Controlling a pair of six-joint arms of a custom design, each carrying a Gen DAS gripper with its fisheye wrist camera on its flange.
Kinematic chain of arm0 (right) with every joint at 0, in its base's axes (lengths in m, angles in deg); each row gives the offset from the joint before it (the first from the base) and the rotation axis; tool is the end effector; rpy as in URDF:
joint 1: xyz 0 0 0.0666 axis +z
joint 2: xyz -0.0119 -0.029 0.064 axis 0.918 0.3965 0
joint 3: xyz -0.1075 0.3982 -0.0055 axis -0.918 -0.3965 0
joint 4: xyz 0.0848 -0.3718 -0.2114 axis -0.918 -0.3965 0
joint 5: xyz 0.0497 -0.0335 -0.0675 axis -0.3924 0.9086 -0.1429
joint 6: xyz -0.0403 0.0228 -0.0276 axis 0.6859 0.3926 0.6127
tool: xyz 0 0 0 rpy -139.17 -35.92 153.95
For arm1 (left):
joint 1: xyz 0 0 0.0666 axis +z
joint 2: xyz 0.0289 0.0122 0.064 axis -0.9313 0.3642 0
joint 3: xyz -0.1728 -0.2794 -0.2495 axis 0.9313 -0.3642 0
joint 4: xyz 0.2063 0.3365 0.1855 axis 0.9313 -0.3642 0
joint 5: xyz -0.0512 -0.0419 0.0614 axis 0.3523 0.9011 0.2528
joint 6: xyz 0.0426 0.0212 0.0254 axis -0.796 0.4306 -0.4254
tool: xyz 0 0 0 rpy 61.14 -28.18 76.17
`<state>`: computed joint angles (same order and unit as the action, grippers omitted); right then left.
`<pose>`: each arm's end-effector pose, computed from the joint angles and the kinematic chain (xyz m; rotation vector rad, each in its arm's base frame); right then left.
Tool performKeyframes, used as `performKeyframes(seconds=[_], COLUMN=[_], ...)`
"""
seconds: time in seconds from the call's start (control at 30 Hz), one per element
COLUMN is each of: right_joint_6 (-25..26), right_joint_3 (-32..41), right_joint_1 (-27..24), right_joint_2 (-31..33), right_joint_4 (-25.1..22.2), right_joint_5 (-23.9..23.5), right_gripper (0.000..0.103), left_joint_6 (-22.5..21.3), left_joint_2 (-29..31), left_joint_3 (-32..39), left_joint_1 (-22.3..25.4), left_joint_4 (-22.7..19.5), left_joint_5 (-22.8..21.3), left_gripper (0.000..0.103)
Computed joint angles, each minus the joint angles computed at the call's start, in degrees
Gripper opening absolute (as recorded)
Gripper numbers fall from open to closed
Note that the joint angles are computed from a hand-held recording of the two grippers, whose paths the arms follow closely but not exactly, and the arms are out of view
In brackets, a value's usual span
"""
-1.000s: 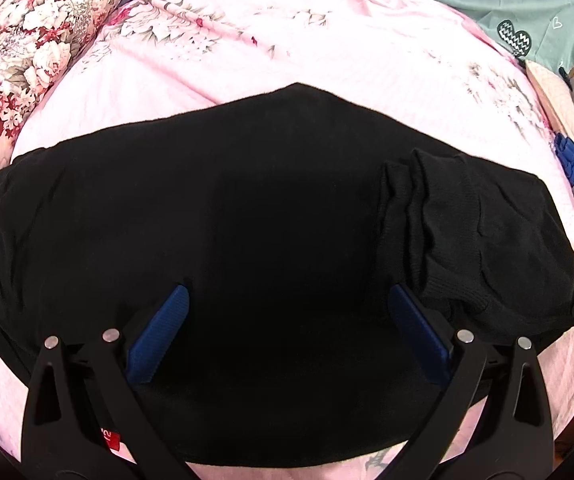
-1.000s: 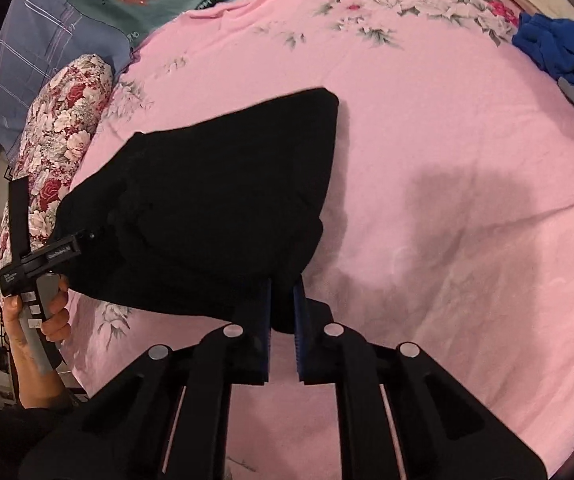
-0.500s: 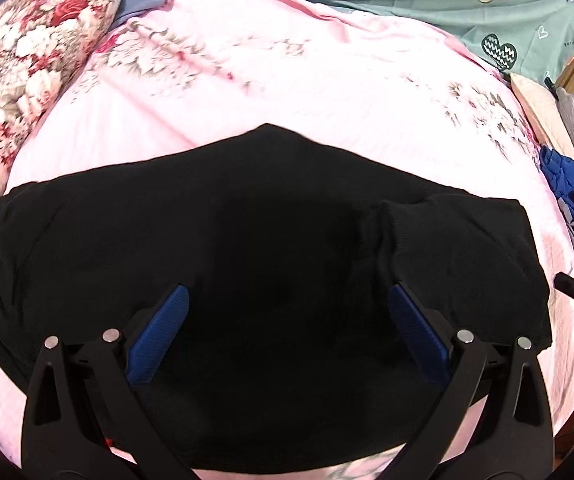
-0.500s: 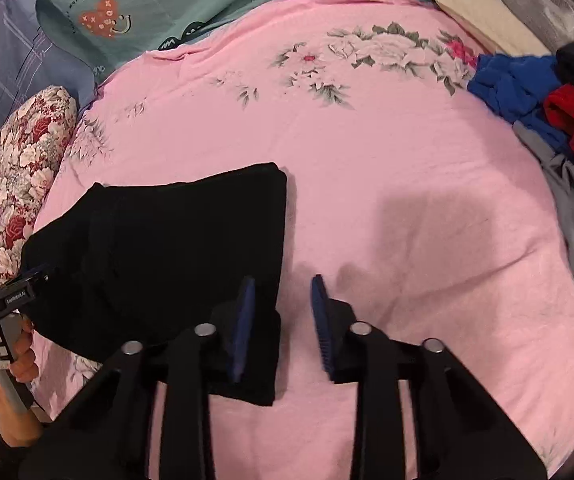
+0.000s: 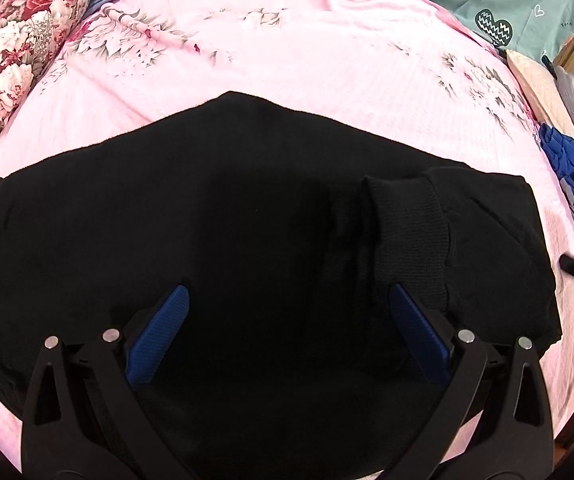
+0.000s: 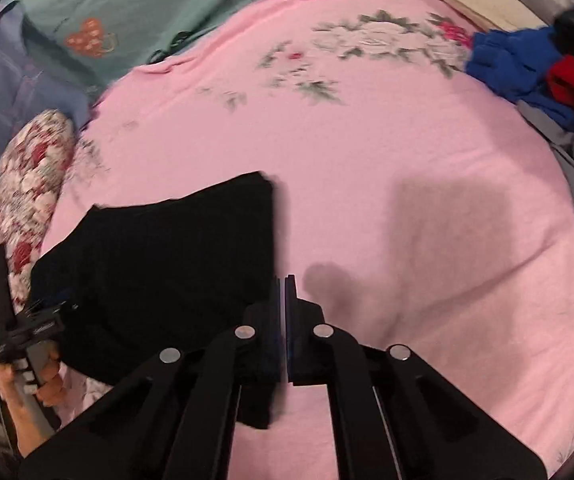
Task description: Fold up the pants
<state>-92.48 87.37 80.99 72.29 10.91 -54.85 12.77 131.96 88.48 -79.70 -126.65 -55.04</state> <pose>0.3590 0.0934 0.3205 0.4240 2.5565 0.3915 0.4965 -0.1031 0.3056 0.3652 2.6912 -0.2543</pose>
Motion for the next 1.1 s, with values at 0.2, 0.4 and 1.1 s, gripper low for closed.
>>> performKeyframes(seconds=[0.2, 0.4, 1.1], right_joint_6=[-0.7, 2.1, 1.9], right_joint_3=[4.1, 3.5, 12.5], right_joint_1=[1.8, 0.6, 8.9], right_joint_2=[6.6, 8.7, 17.0], right_joint_4=[-5.4, 2.1, 5.3], right_joint_5=[11.7, -2.7, 16.3], right_gripper=[0.007, 0.013, 0.058], left_joint_6=[-0.3, 0.5, 4.9], left_joint_2=[-0.7, -0.3, -3.4], left_joint_3=[-0.8, -0.6, -3.9], left_joint_1=[0.4, 0.3, 17.4], left_joint_4=[0.3, 0.2, 7.2], left_joint_5=[0.7, 0.8, -3.1], left_gripper=[0.101, 0.101, 0.101])
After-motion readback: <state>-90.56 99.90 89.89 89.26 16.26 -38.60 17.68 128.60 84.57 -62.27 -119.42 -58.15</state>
